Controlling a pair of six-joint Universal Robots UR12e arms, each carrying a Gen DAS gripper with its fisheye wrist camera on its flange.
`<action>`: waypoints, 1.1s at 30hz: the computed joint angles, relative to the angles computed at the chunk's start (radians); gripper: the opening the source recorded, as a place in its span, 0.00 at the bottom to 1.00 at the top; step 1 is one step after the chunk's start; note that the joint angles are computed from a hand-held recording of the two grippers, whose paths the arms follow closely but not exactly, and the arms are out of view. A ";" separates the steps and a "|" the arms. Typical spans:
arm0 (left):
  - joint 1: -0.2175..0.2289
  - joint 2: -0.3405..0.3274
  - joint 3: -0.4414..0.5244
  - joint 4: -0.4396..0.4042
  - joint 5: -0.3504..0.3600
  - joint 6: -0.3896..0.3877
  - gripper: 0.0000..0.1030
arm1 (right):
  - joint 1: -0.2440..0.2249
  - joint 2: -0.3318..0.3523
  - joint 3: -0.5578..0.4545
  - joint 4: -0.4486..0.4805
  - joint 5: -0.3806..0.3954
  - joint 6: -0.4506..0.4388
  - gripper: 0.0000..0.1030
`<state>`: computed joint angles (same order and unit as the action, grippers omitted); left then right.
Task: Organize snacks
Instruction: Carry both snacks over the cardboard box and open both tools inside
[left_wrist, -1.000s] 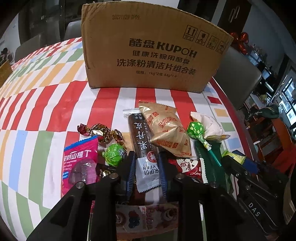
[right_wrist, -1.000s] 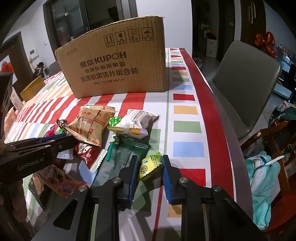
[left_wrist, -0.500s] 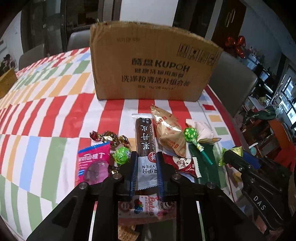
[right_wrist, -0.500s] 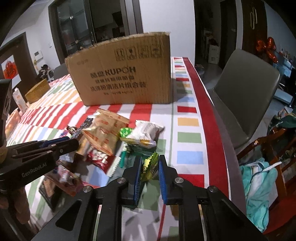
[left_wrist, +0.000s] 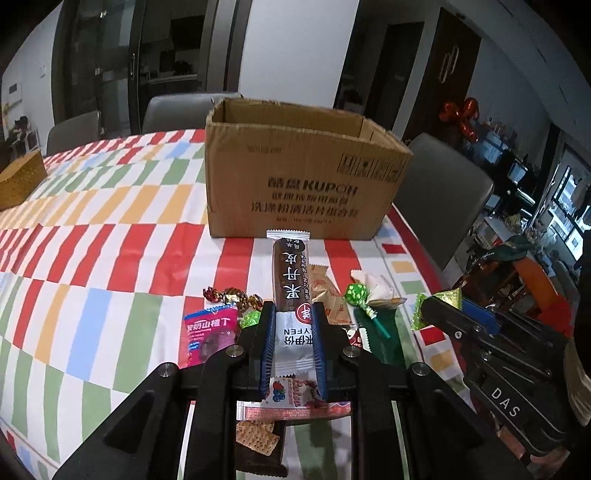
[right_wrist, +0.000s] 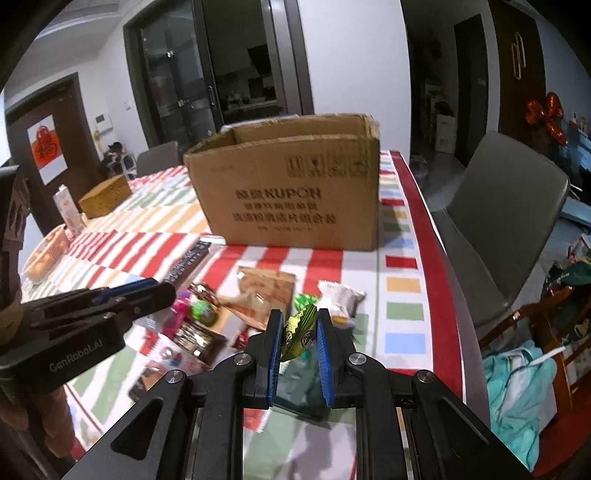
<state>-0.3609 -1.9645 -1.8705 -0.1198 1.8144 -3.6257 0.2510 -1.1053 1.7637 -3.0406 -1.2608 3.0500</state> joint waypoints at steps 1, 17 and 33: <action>-0.002 0.001 0.000 0.004 0.005 0.001 0.19 | 0.000 -0.002 0.000 -0.006 0.009 0.002 0.19; -0.007 -0.007 0.051 0.099 0.094 0.111 0.19 | 0.004 0.022 -0.076 -0.111 0.079 0.049 0.19; 0.050 -0.033 0.172 0.072 0.074 0.208 0.19 | 0.007 0.103 -0.281 -0.047 0.101 0.097 0.19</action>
